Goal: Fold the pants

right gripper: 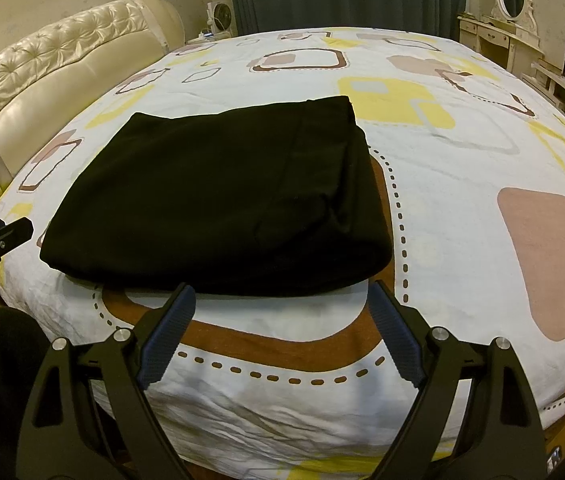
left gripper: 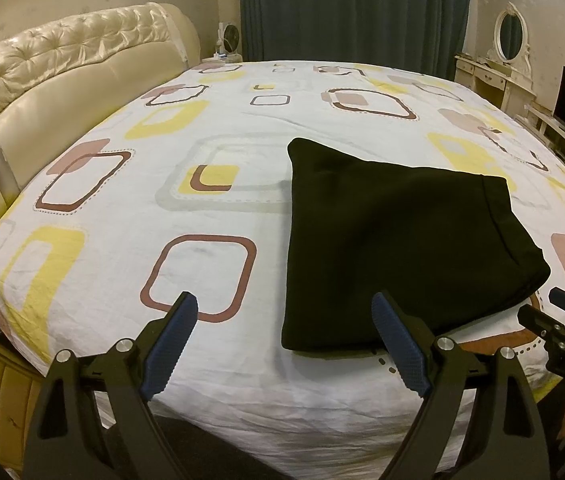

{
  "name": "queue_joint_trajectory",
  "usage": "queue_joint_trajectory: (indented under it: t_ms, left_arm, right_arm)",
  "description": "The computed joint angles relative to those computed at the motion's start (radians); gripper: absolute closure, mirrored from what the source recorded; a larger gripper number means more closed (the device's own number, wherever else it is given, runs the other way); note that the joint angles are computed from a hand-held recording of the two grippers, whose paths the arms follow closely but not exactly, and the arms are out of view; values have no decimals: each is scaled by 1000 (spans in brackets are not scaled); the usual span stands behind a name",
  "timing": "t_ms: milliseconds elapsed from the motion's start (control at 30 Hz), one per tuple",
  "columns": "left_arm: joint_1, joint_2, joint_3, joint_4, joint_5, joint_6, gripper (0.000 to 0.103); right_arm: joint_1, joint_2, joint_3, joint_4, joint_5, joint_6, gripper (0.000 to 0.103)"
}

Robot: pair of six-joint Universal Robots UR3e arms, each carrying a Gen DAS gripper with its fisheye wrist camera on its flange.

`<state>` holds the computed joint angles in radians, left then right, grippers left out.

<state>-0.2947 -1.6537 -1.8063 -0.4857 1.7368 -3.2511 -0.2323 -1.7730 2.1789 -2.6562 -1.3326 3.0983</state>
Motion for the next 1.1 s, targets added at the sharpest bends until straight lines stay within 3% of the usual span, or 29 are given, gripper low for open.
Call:
queue_joint_trajectory:
  t_ms: [967, 1067, 1100]
  left_arm:
    - [-12, -11, 12, -11, 4, -3, 15]
    - [6, -13, 33, -49, -24, -24, 15]
    - [31, 3, 16, -43, -71, -39, 15]
  right_arm:
    - [-3, -3, 7, 10, 7, -17, 15]
    - [-2, 1, 7, 11, 9, -20, 15]
    - [-2, 1, 8, 11, 10, -22, 15]
